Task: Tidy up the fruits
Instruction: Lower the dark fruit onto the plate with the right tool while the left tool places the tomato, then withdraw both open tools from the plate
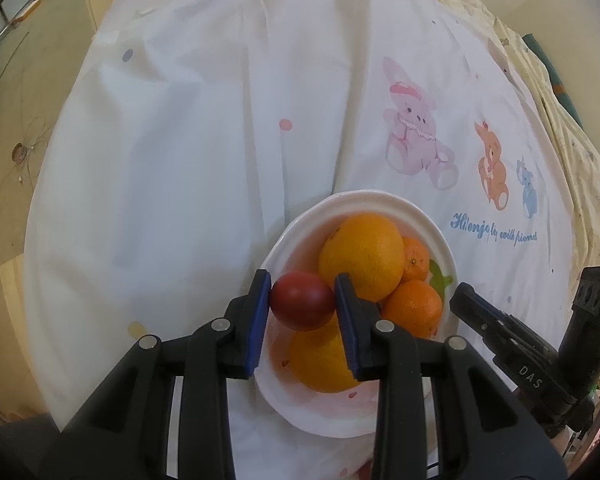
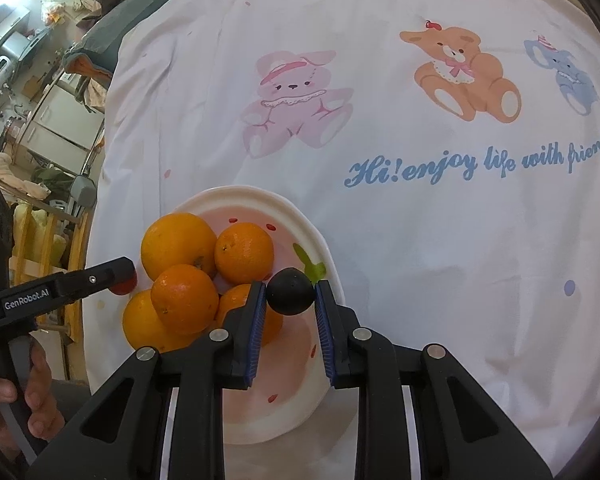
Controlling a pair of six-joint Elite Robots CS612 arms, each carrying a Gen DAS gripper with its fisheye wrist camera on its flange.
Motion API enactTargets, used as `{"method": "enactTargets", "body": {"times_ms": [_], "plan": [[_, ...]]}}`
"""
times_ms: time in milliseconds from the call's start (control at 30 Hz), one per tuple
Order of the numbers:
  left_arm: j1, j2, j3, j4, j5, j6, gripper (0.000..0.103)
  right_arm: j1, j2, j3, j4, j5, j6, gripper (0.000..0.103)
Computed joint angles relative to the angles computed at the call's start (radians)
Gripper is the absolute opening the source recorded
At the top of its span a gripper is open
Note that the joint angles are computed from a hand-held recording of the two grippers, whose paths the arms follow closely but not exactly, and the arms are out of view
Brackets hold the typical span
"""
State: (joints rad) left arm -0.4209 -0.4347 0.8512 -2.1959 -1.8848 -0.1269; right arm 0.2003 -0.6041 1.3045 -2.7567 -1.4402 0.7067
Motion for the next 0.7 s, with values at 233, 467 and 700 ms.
{"method": "enactTargets", "body": {"times_ms": [233,467,700], "plan": [[-0.005,-0.001,0.000,0.010,0.009,0.021,0.066,-0.004,-0.003,0.014,-0.041,0.012,0.025,0.030],[-0.009,-0.025,0.040,-0.042,0.023,0.043,0.075,-0.007,-0.020,0.046,-0.095,-0.016,0.069,0.069],[-0.019,-0.062,0.100,-0.113,0.086,0.101,0.075,0.003,-0.042,0.065,-0.099,-0.059,0.062,0.070]]}}
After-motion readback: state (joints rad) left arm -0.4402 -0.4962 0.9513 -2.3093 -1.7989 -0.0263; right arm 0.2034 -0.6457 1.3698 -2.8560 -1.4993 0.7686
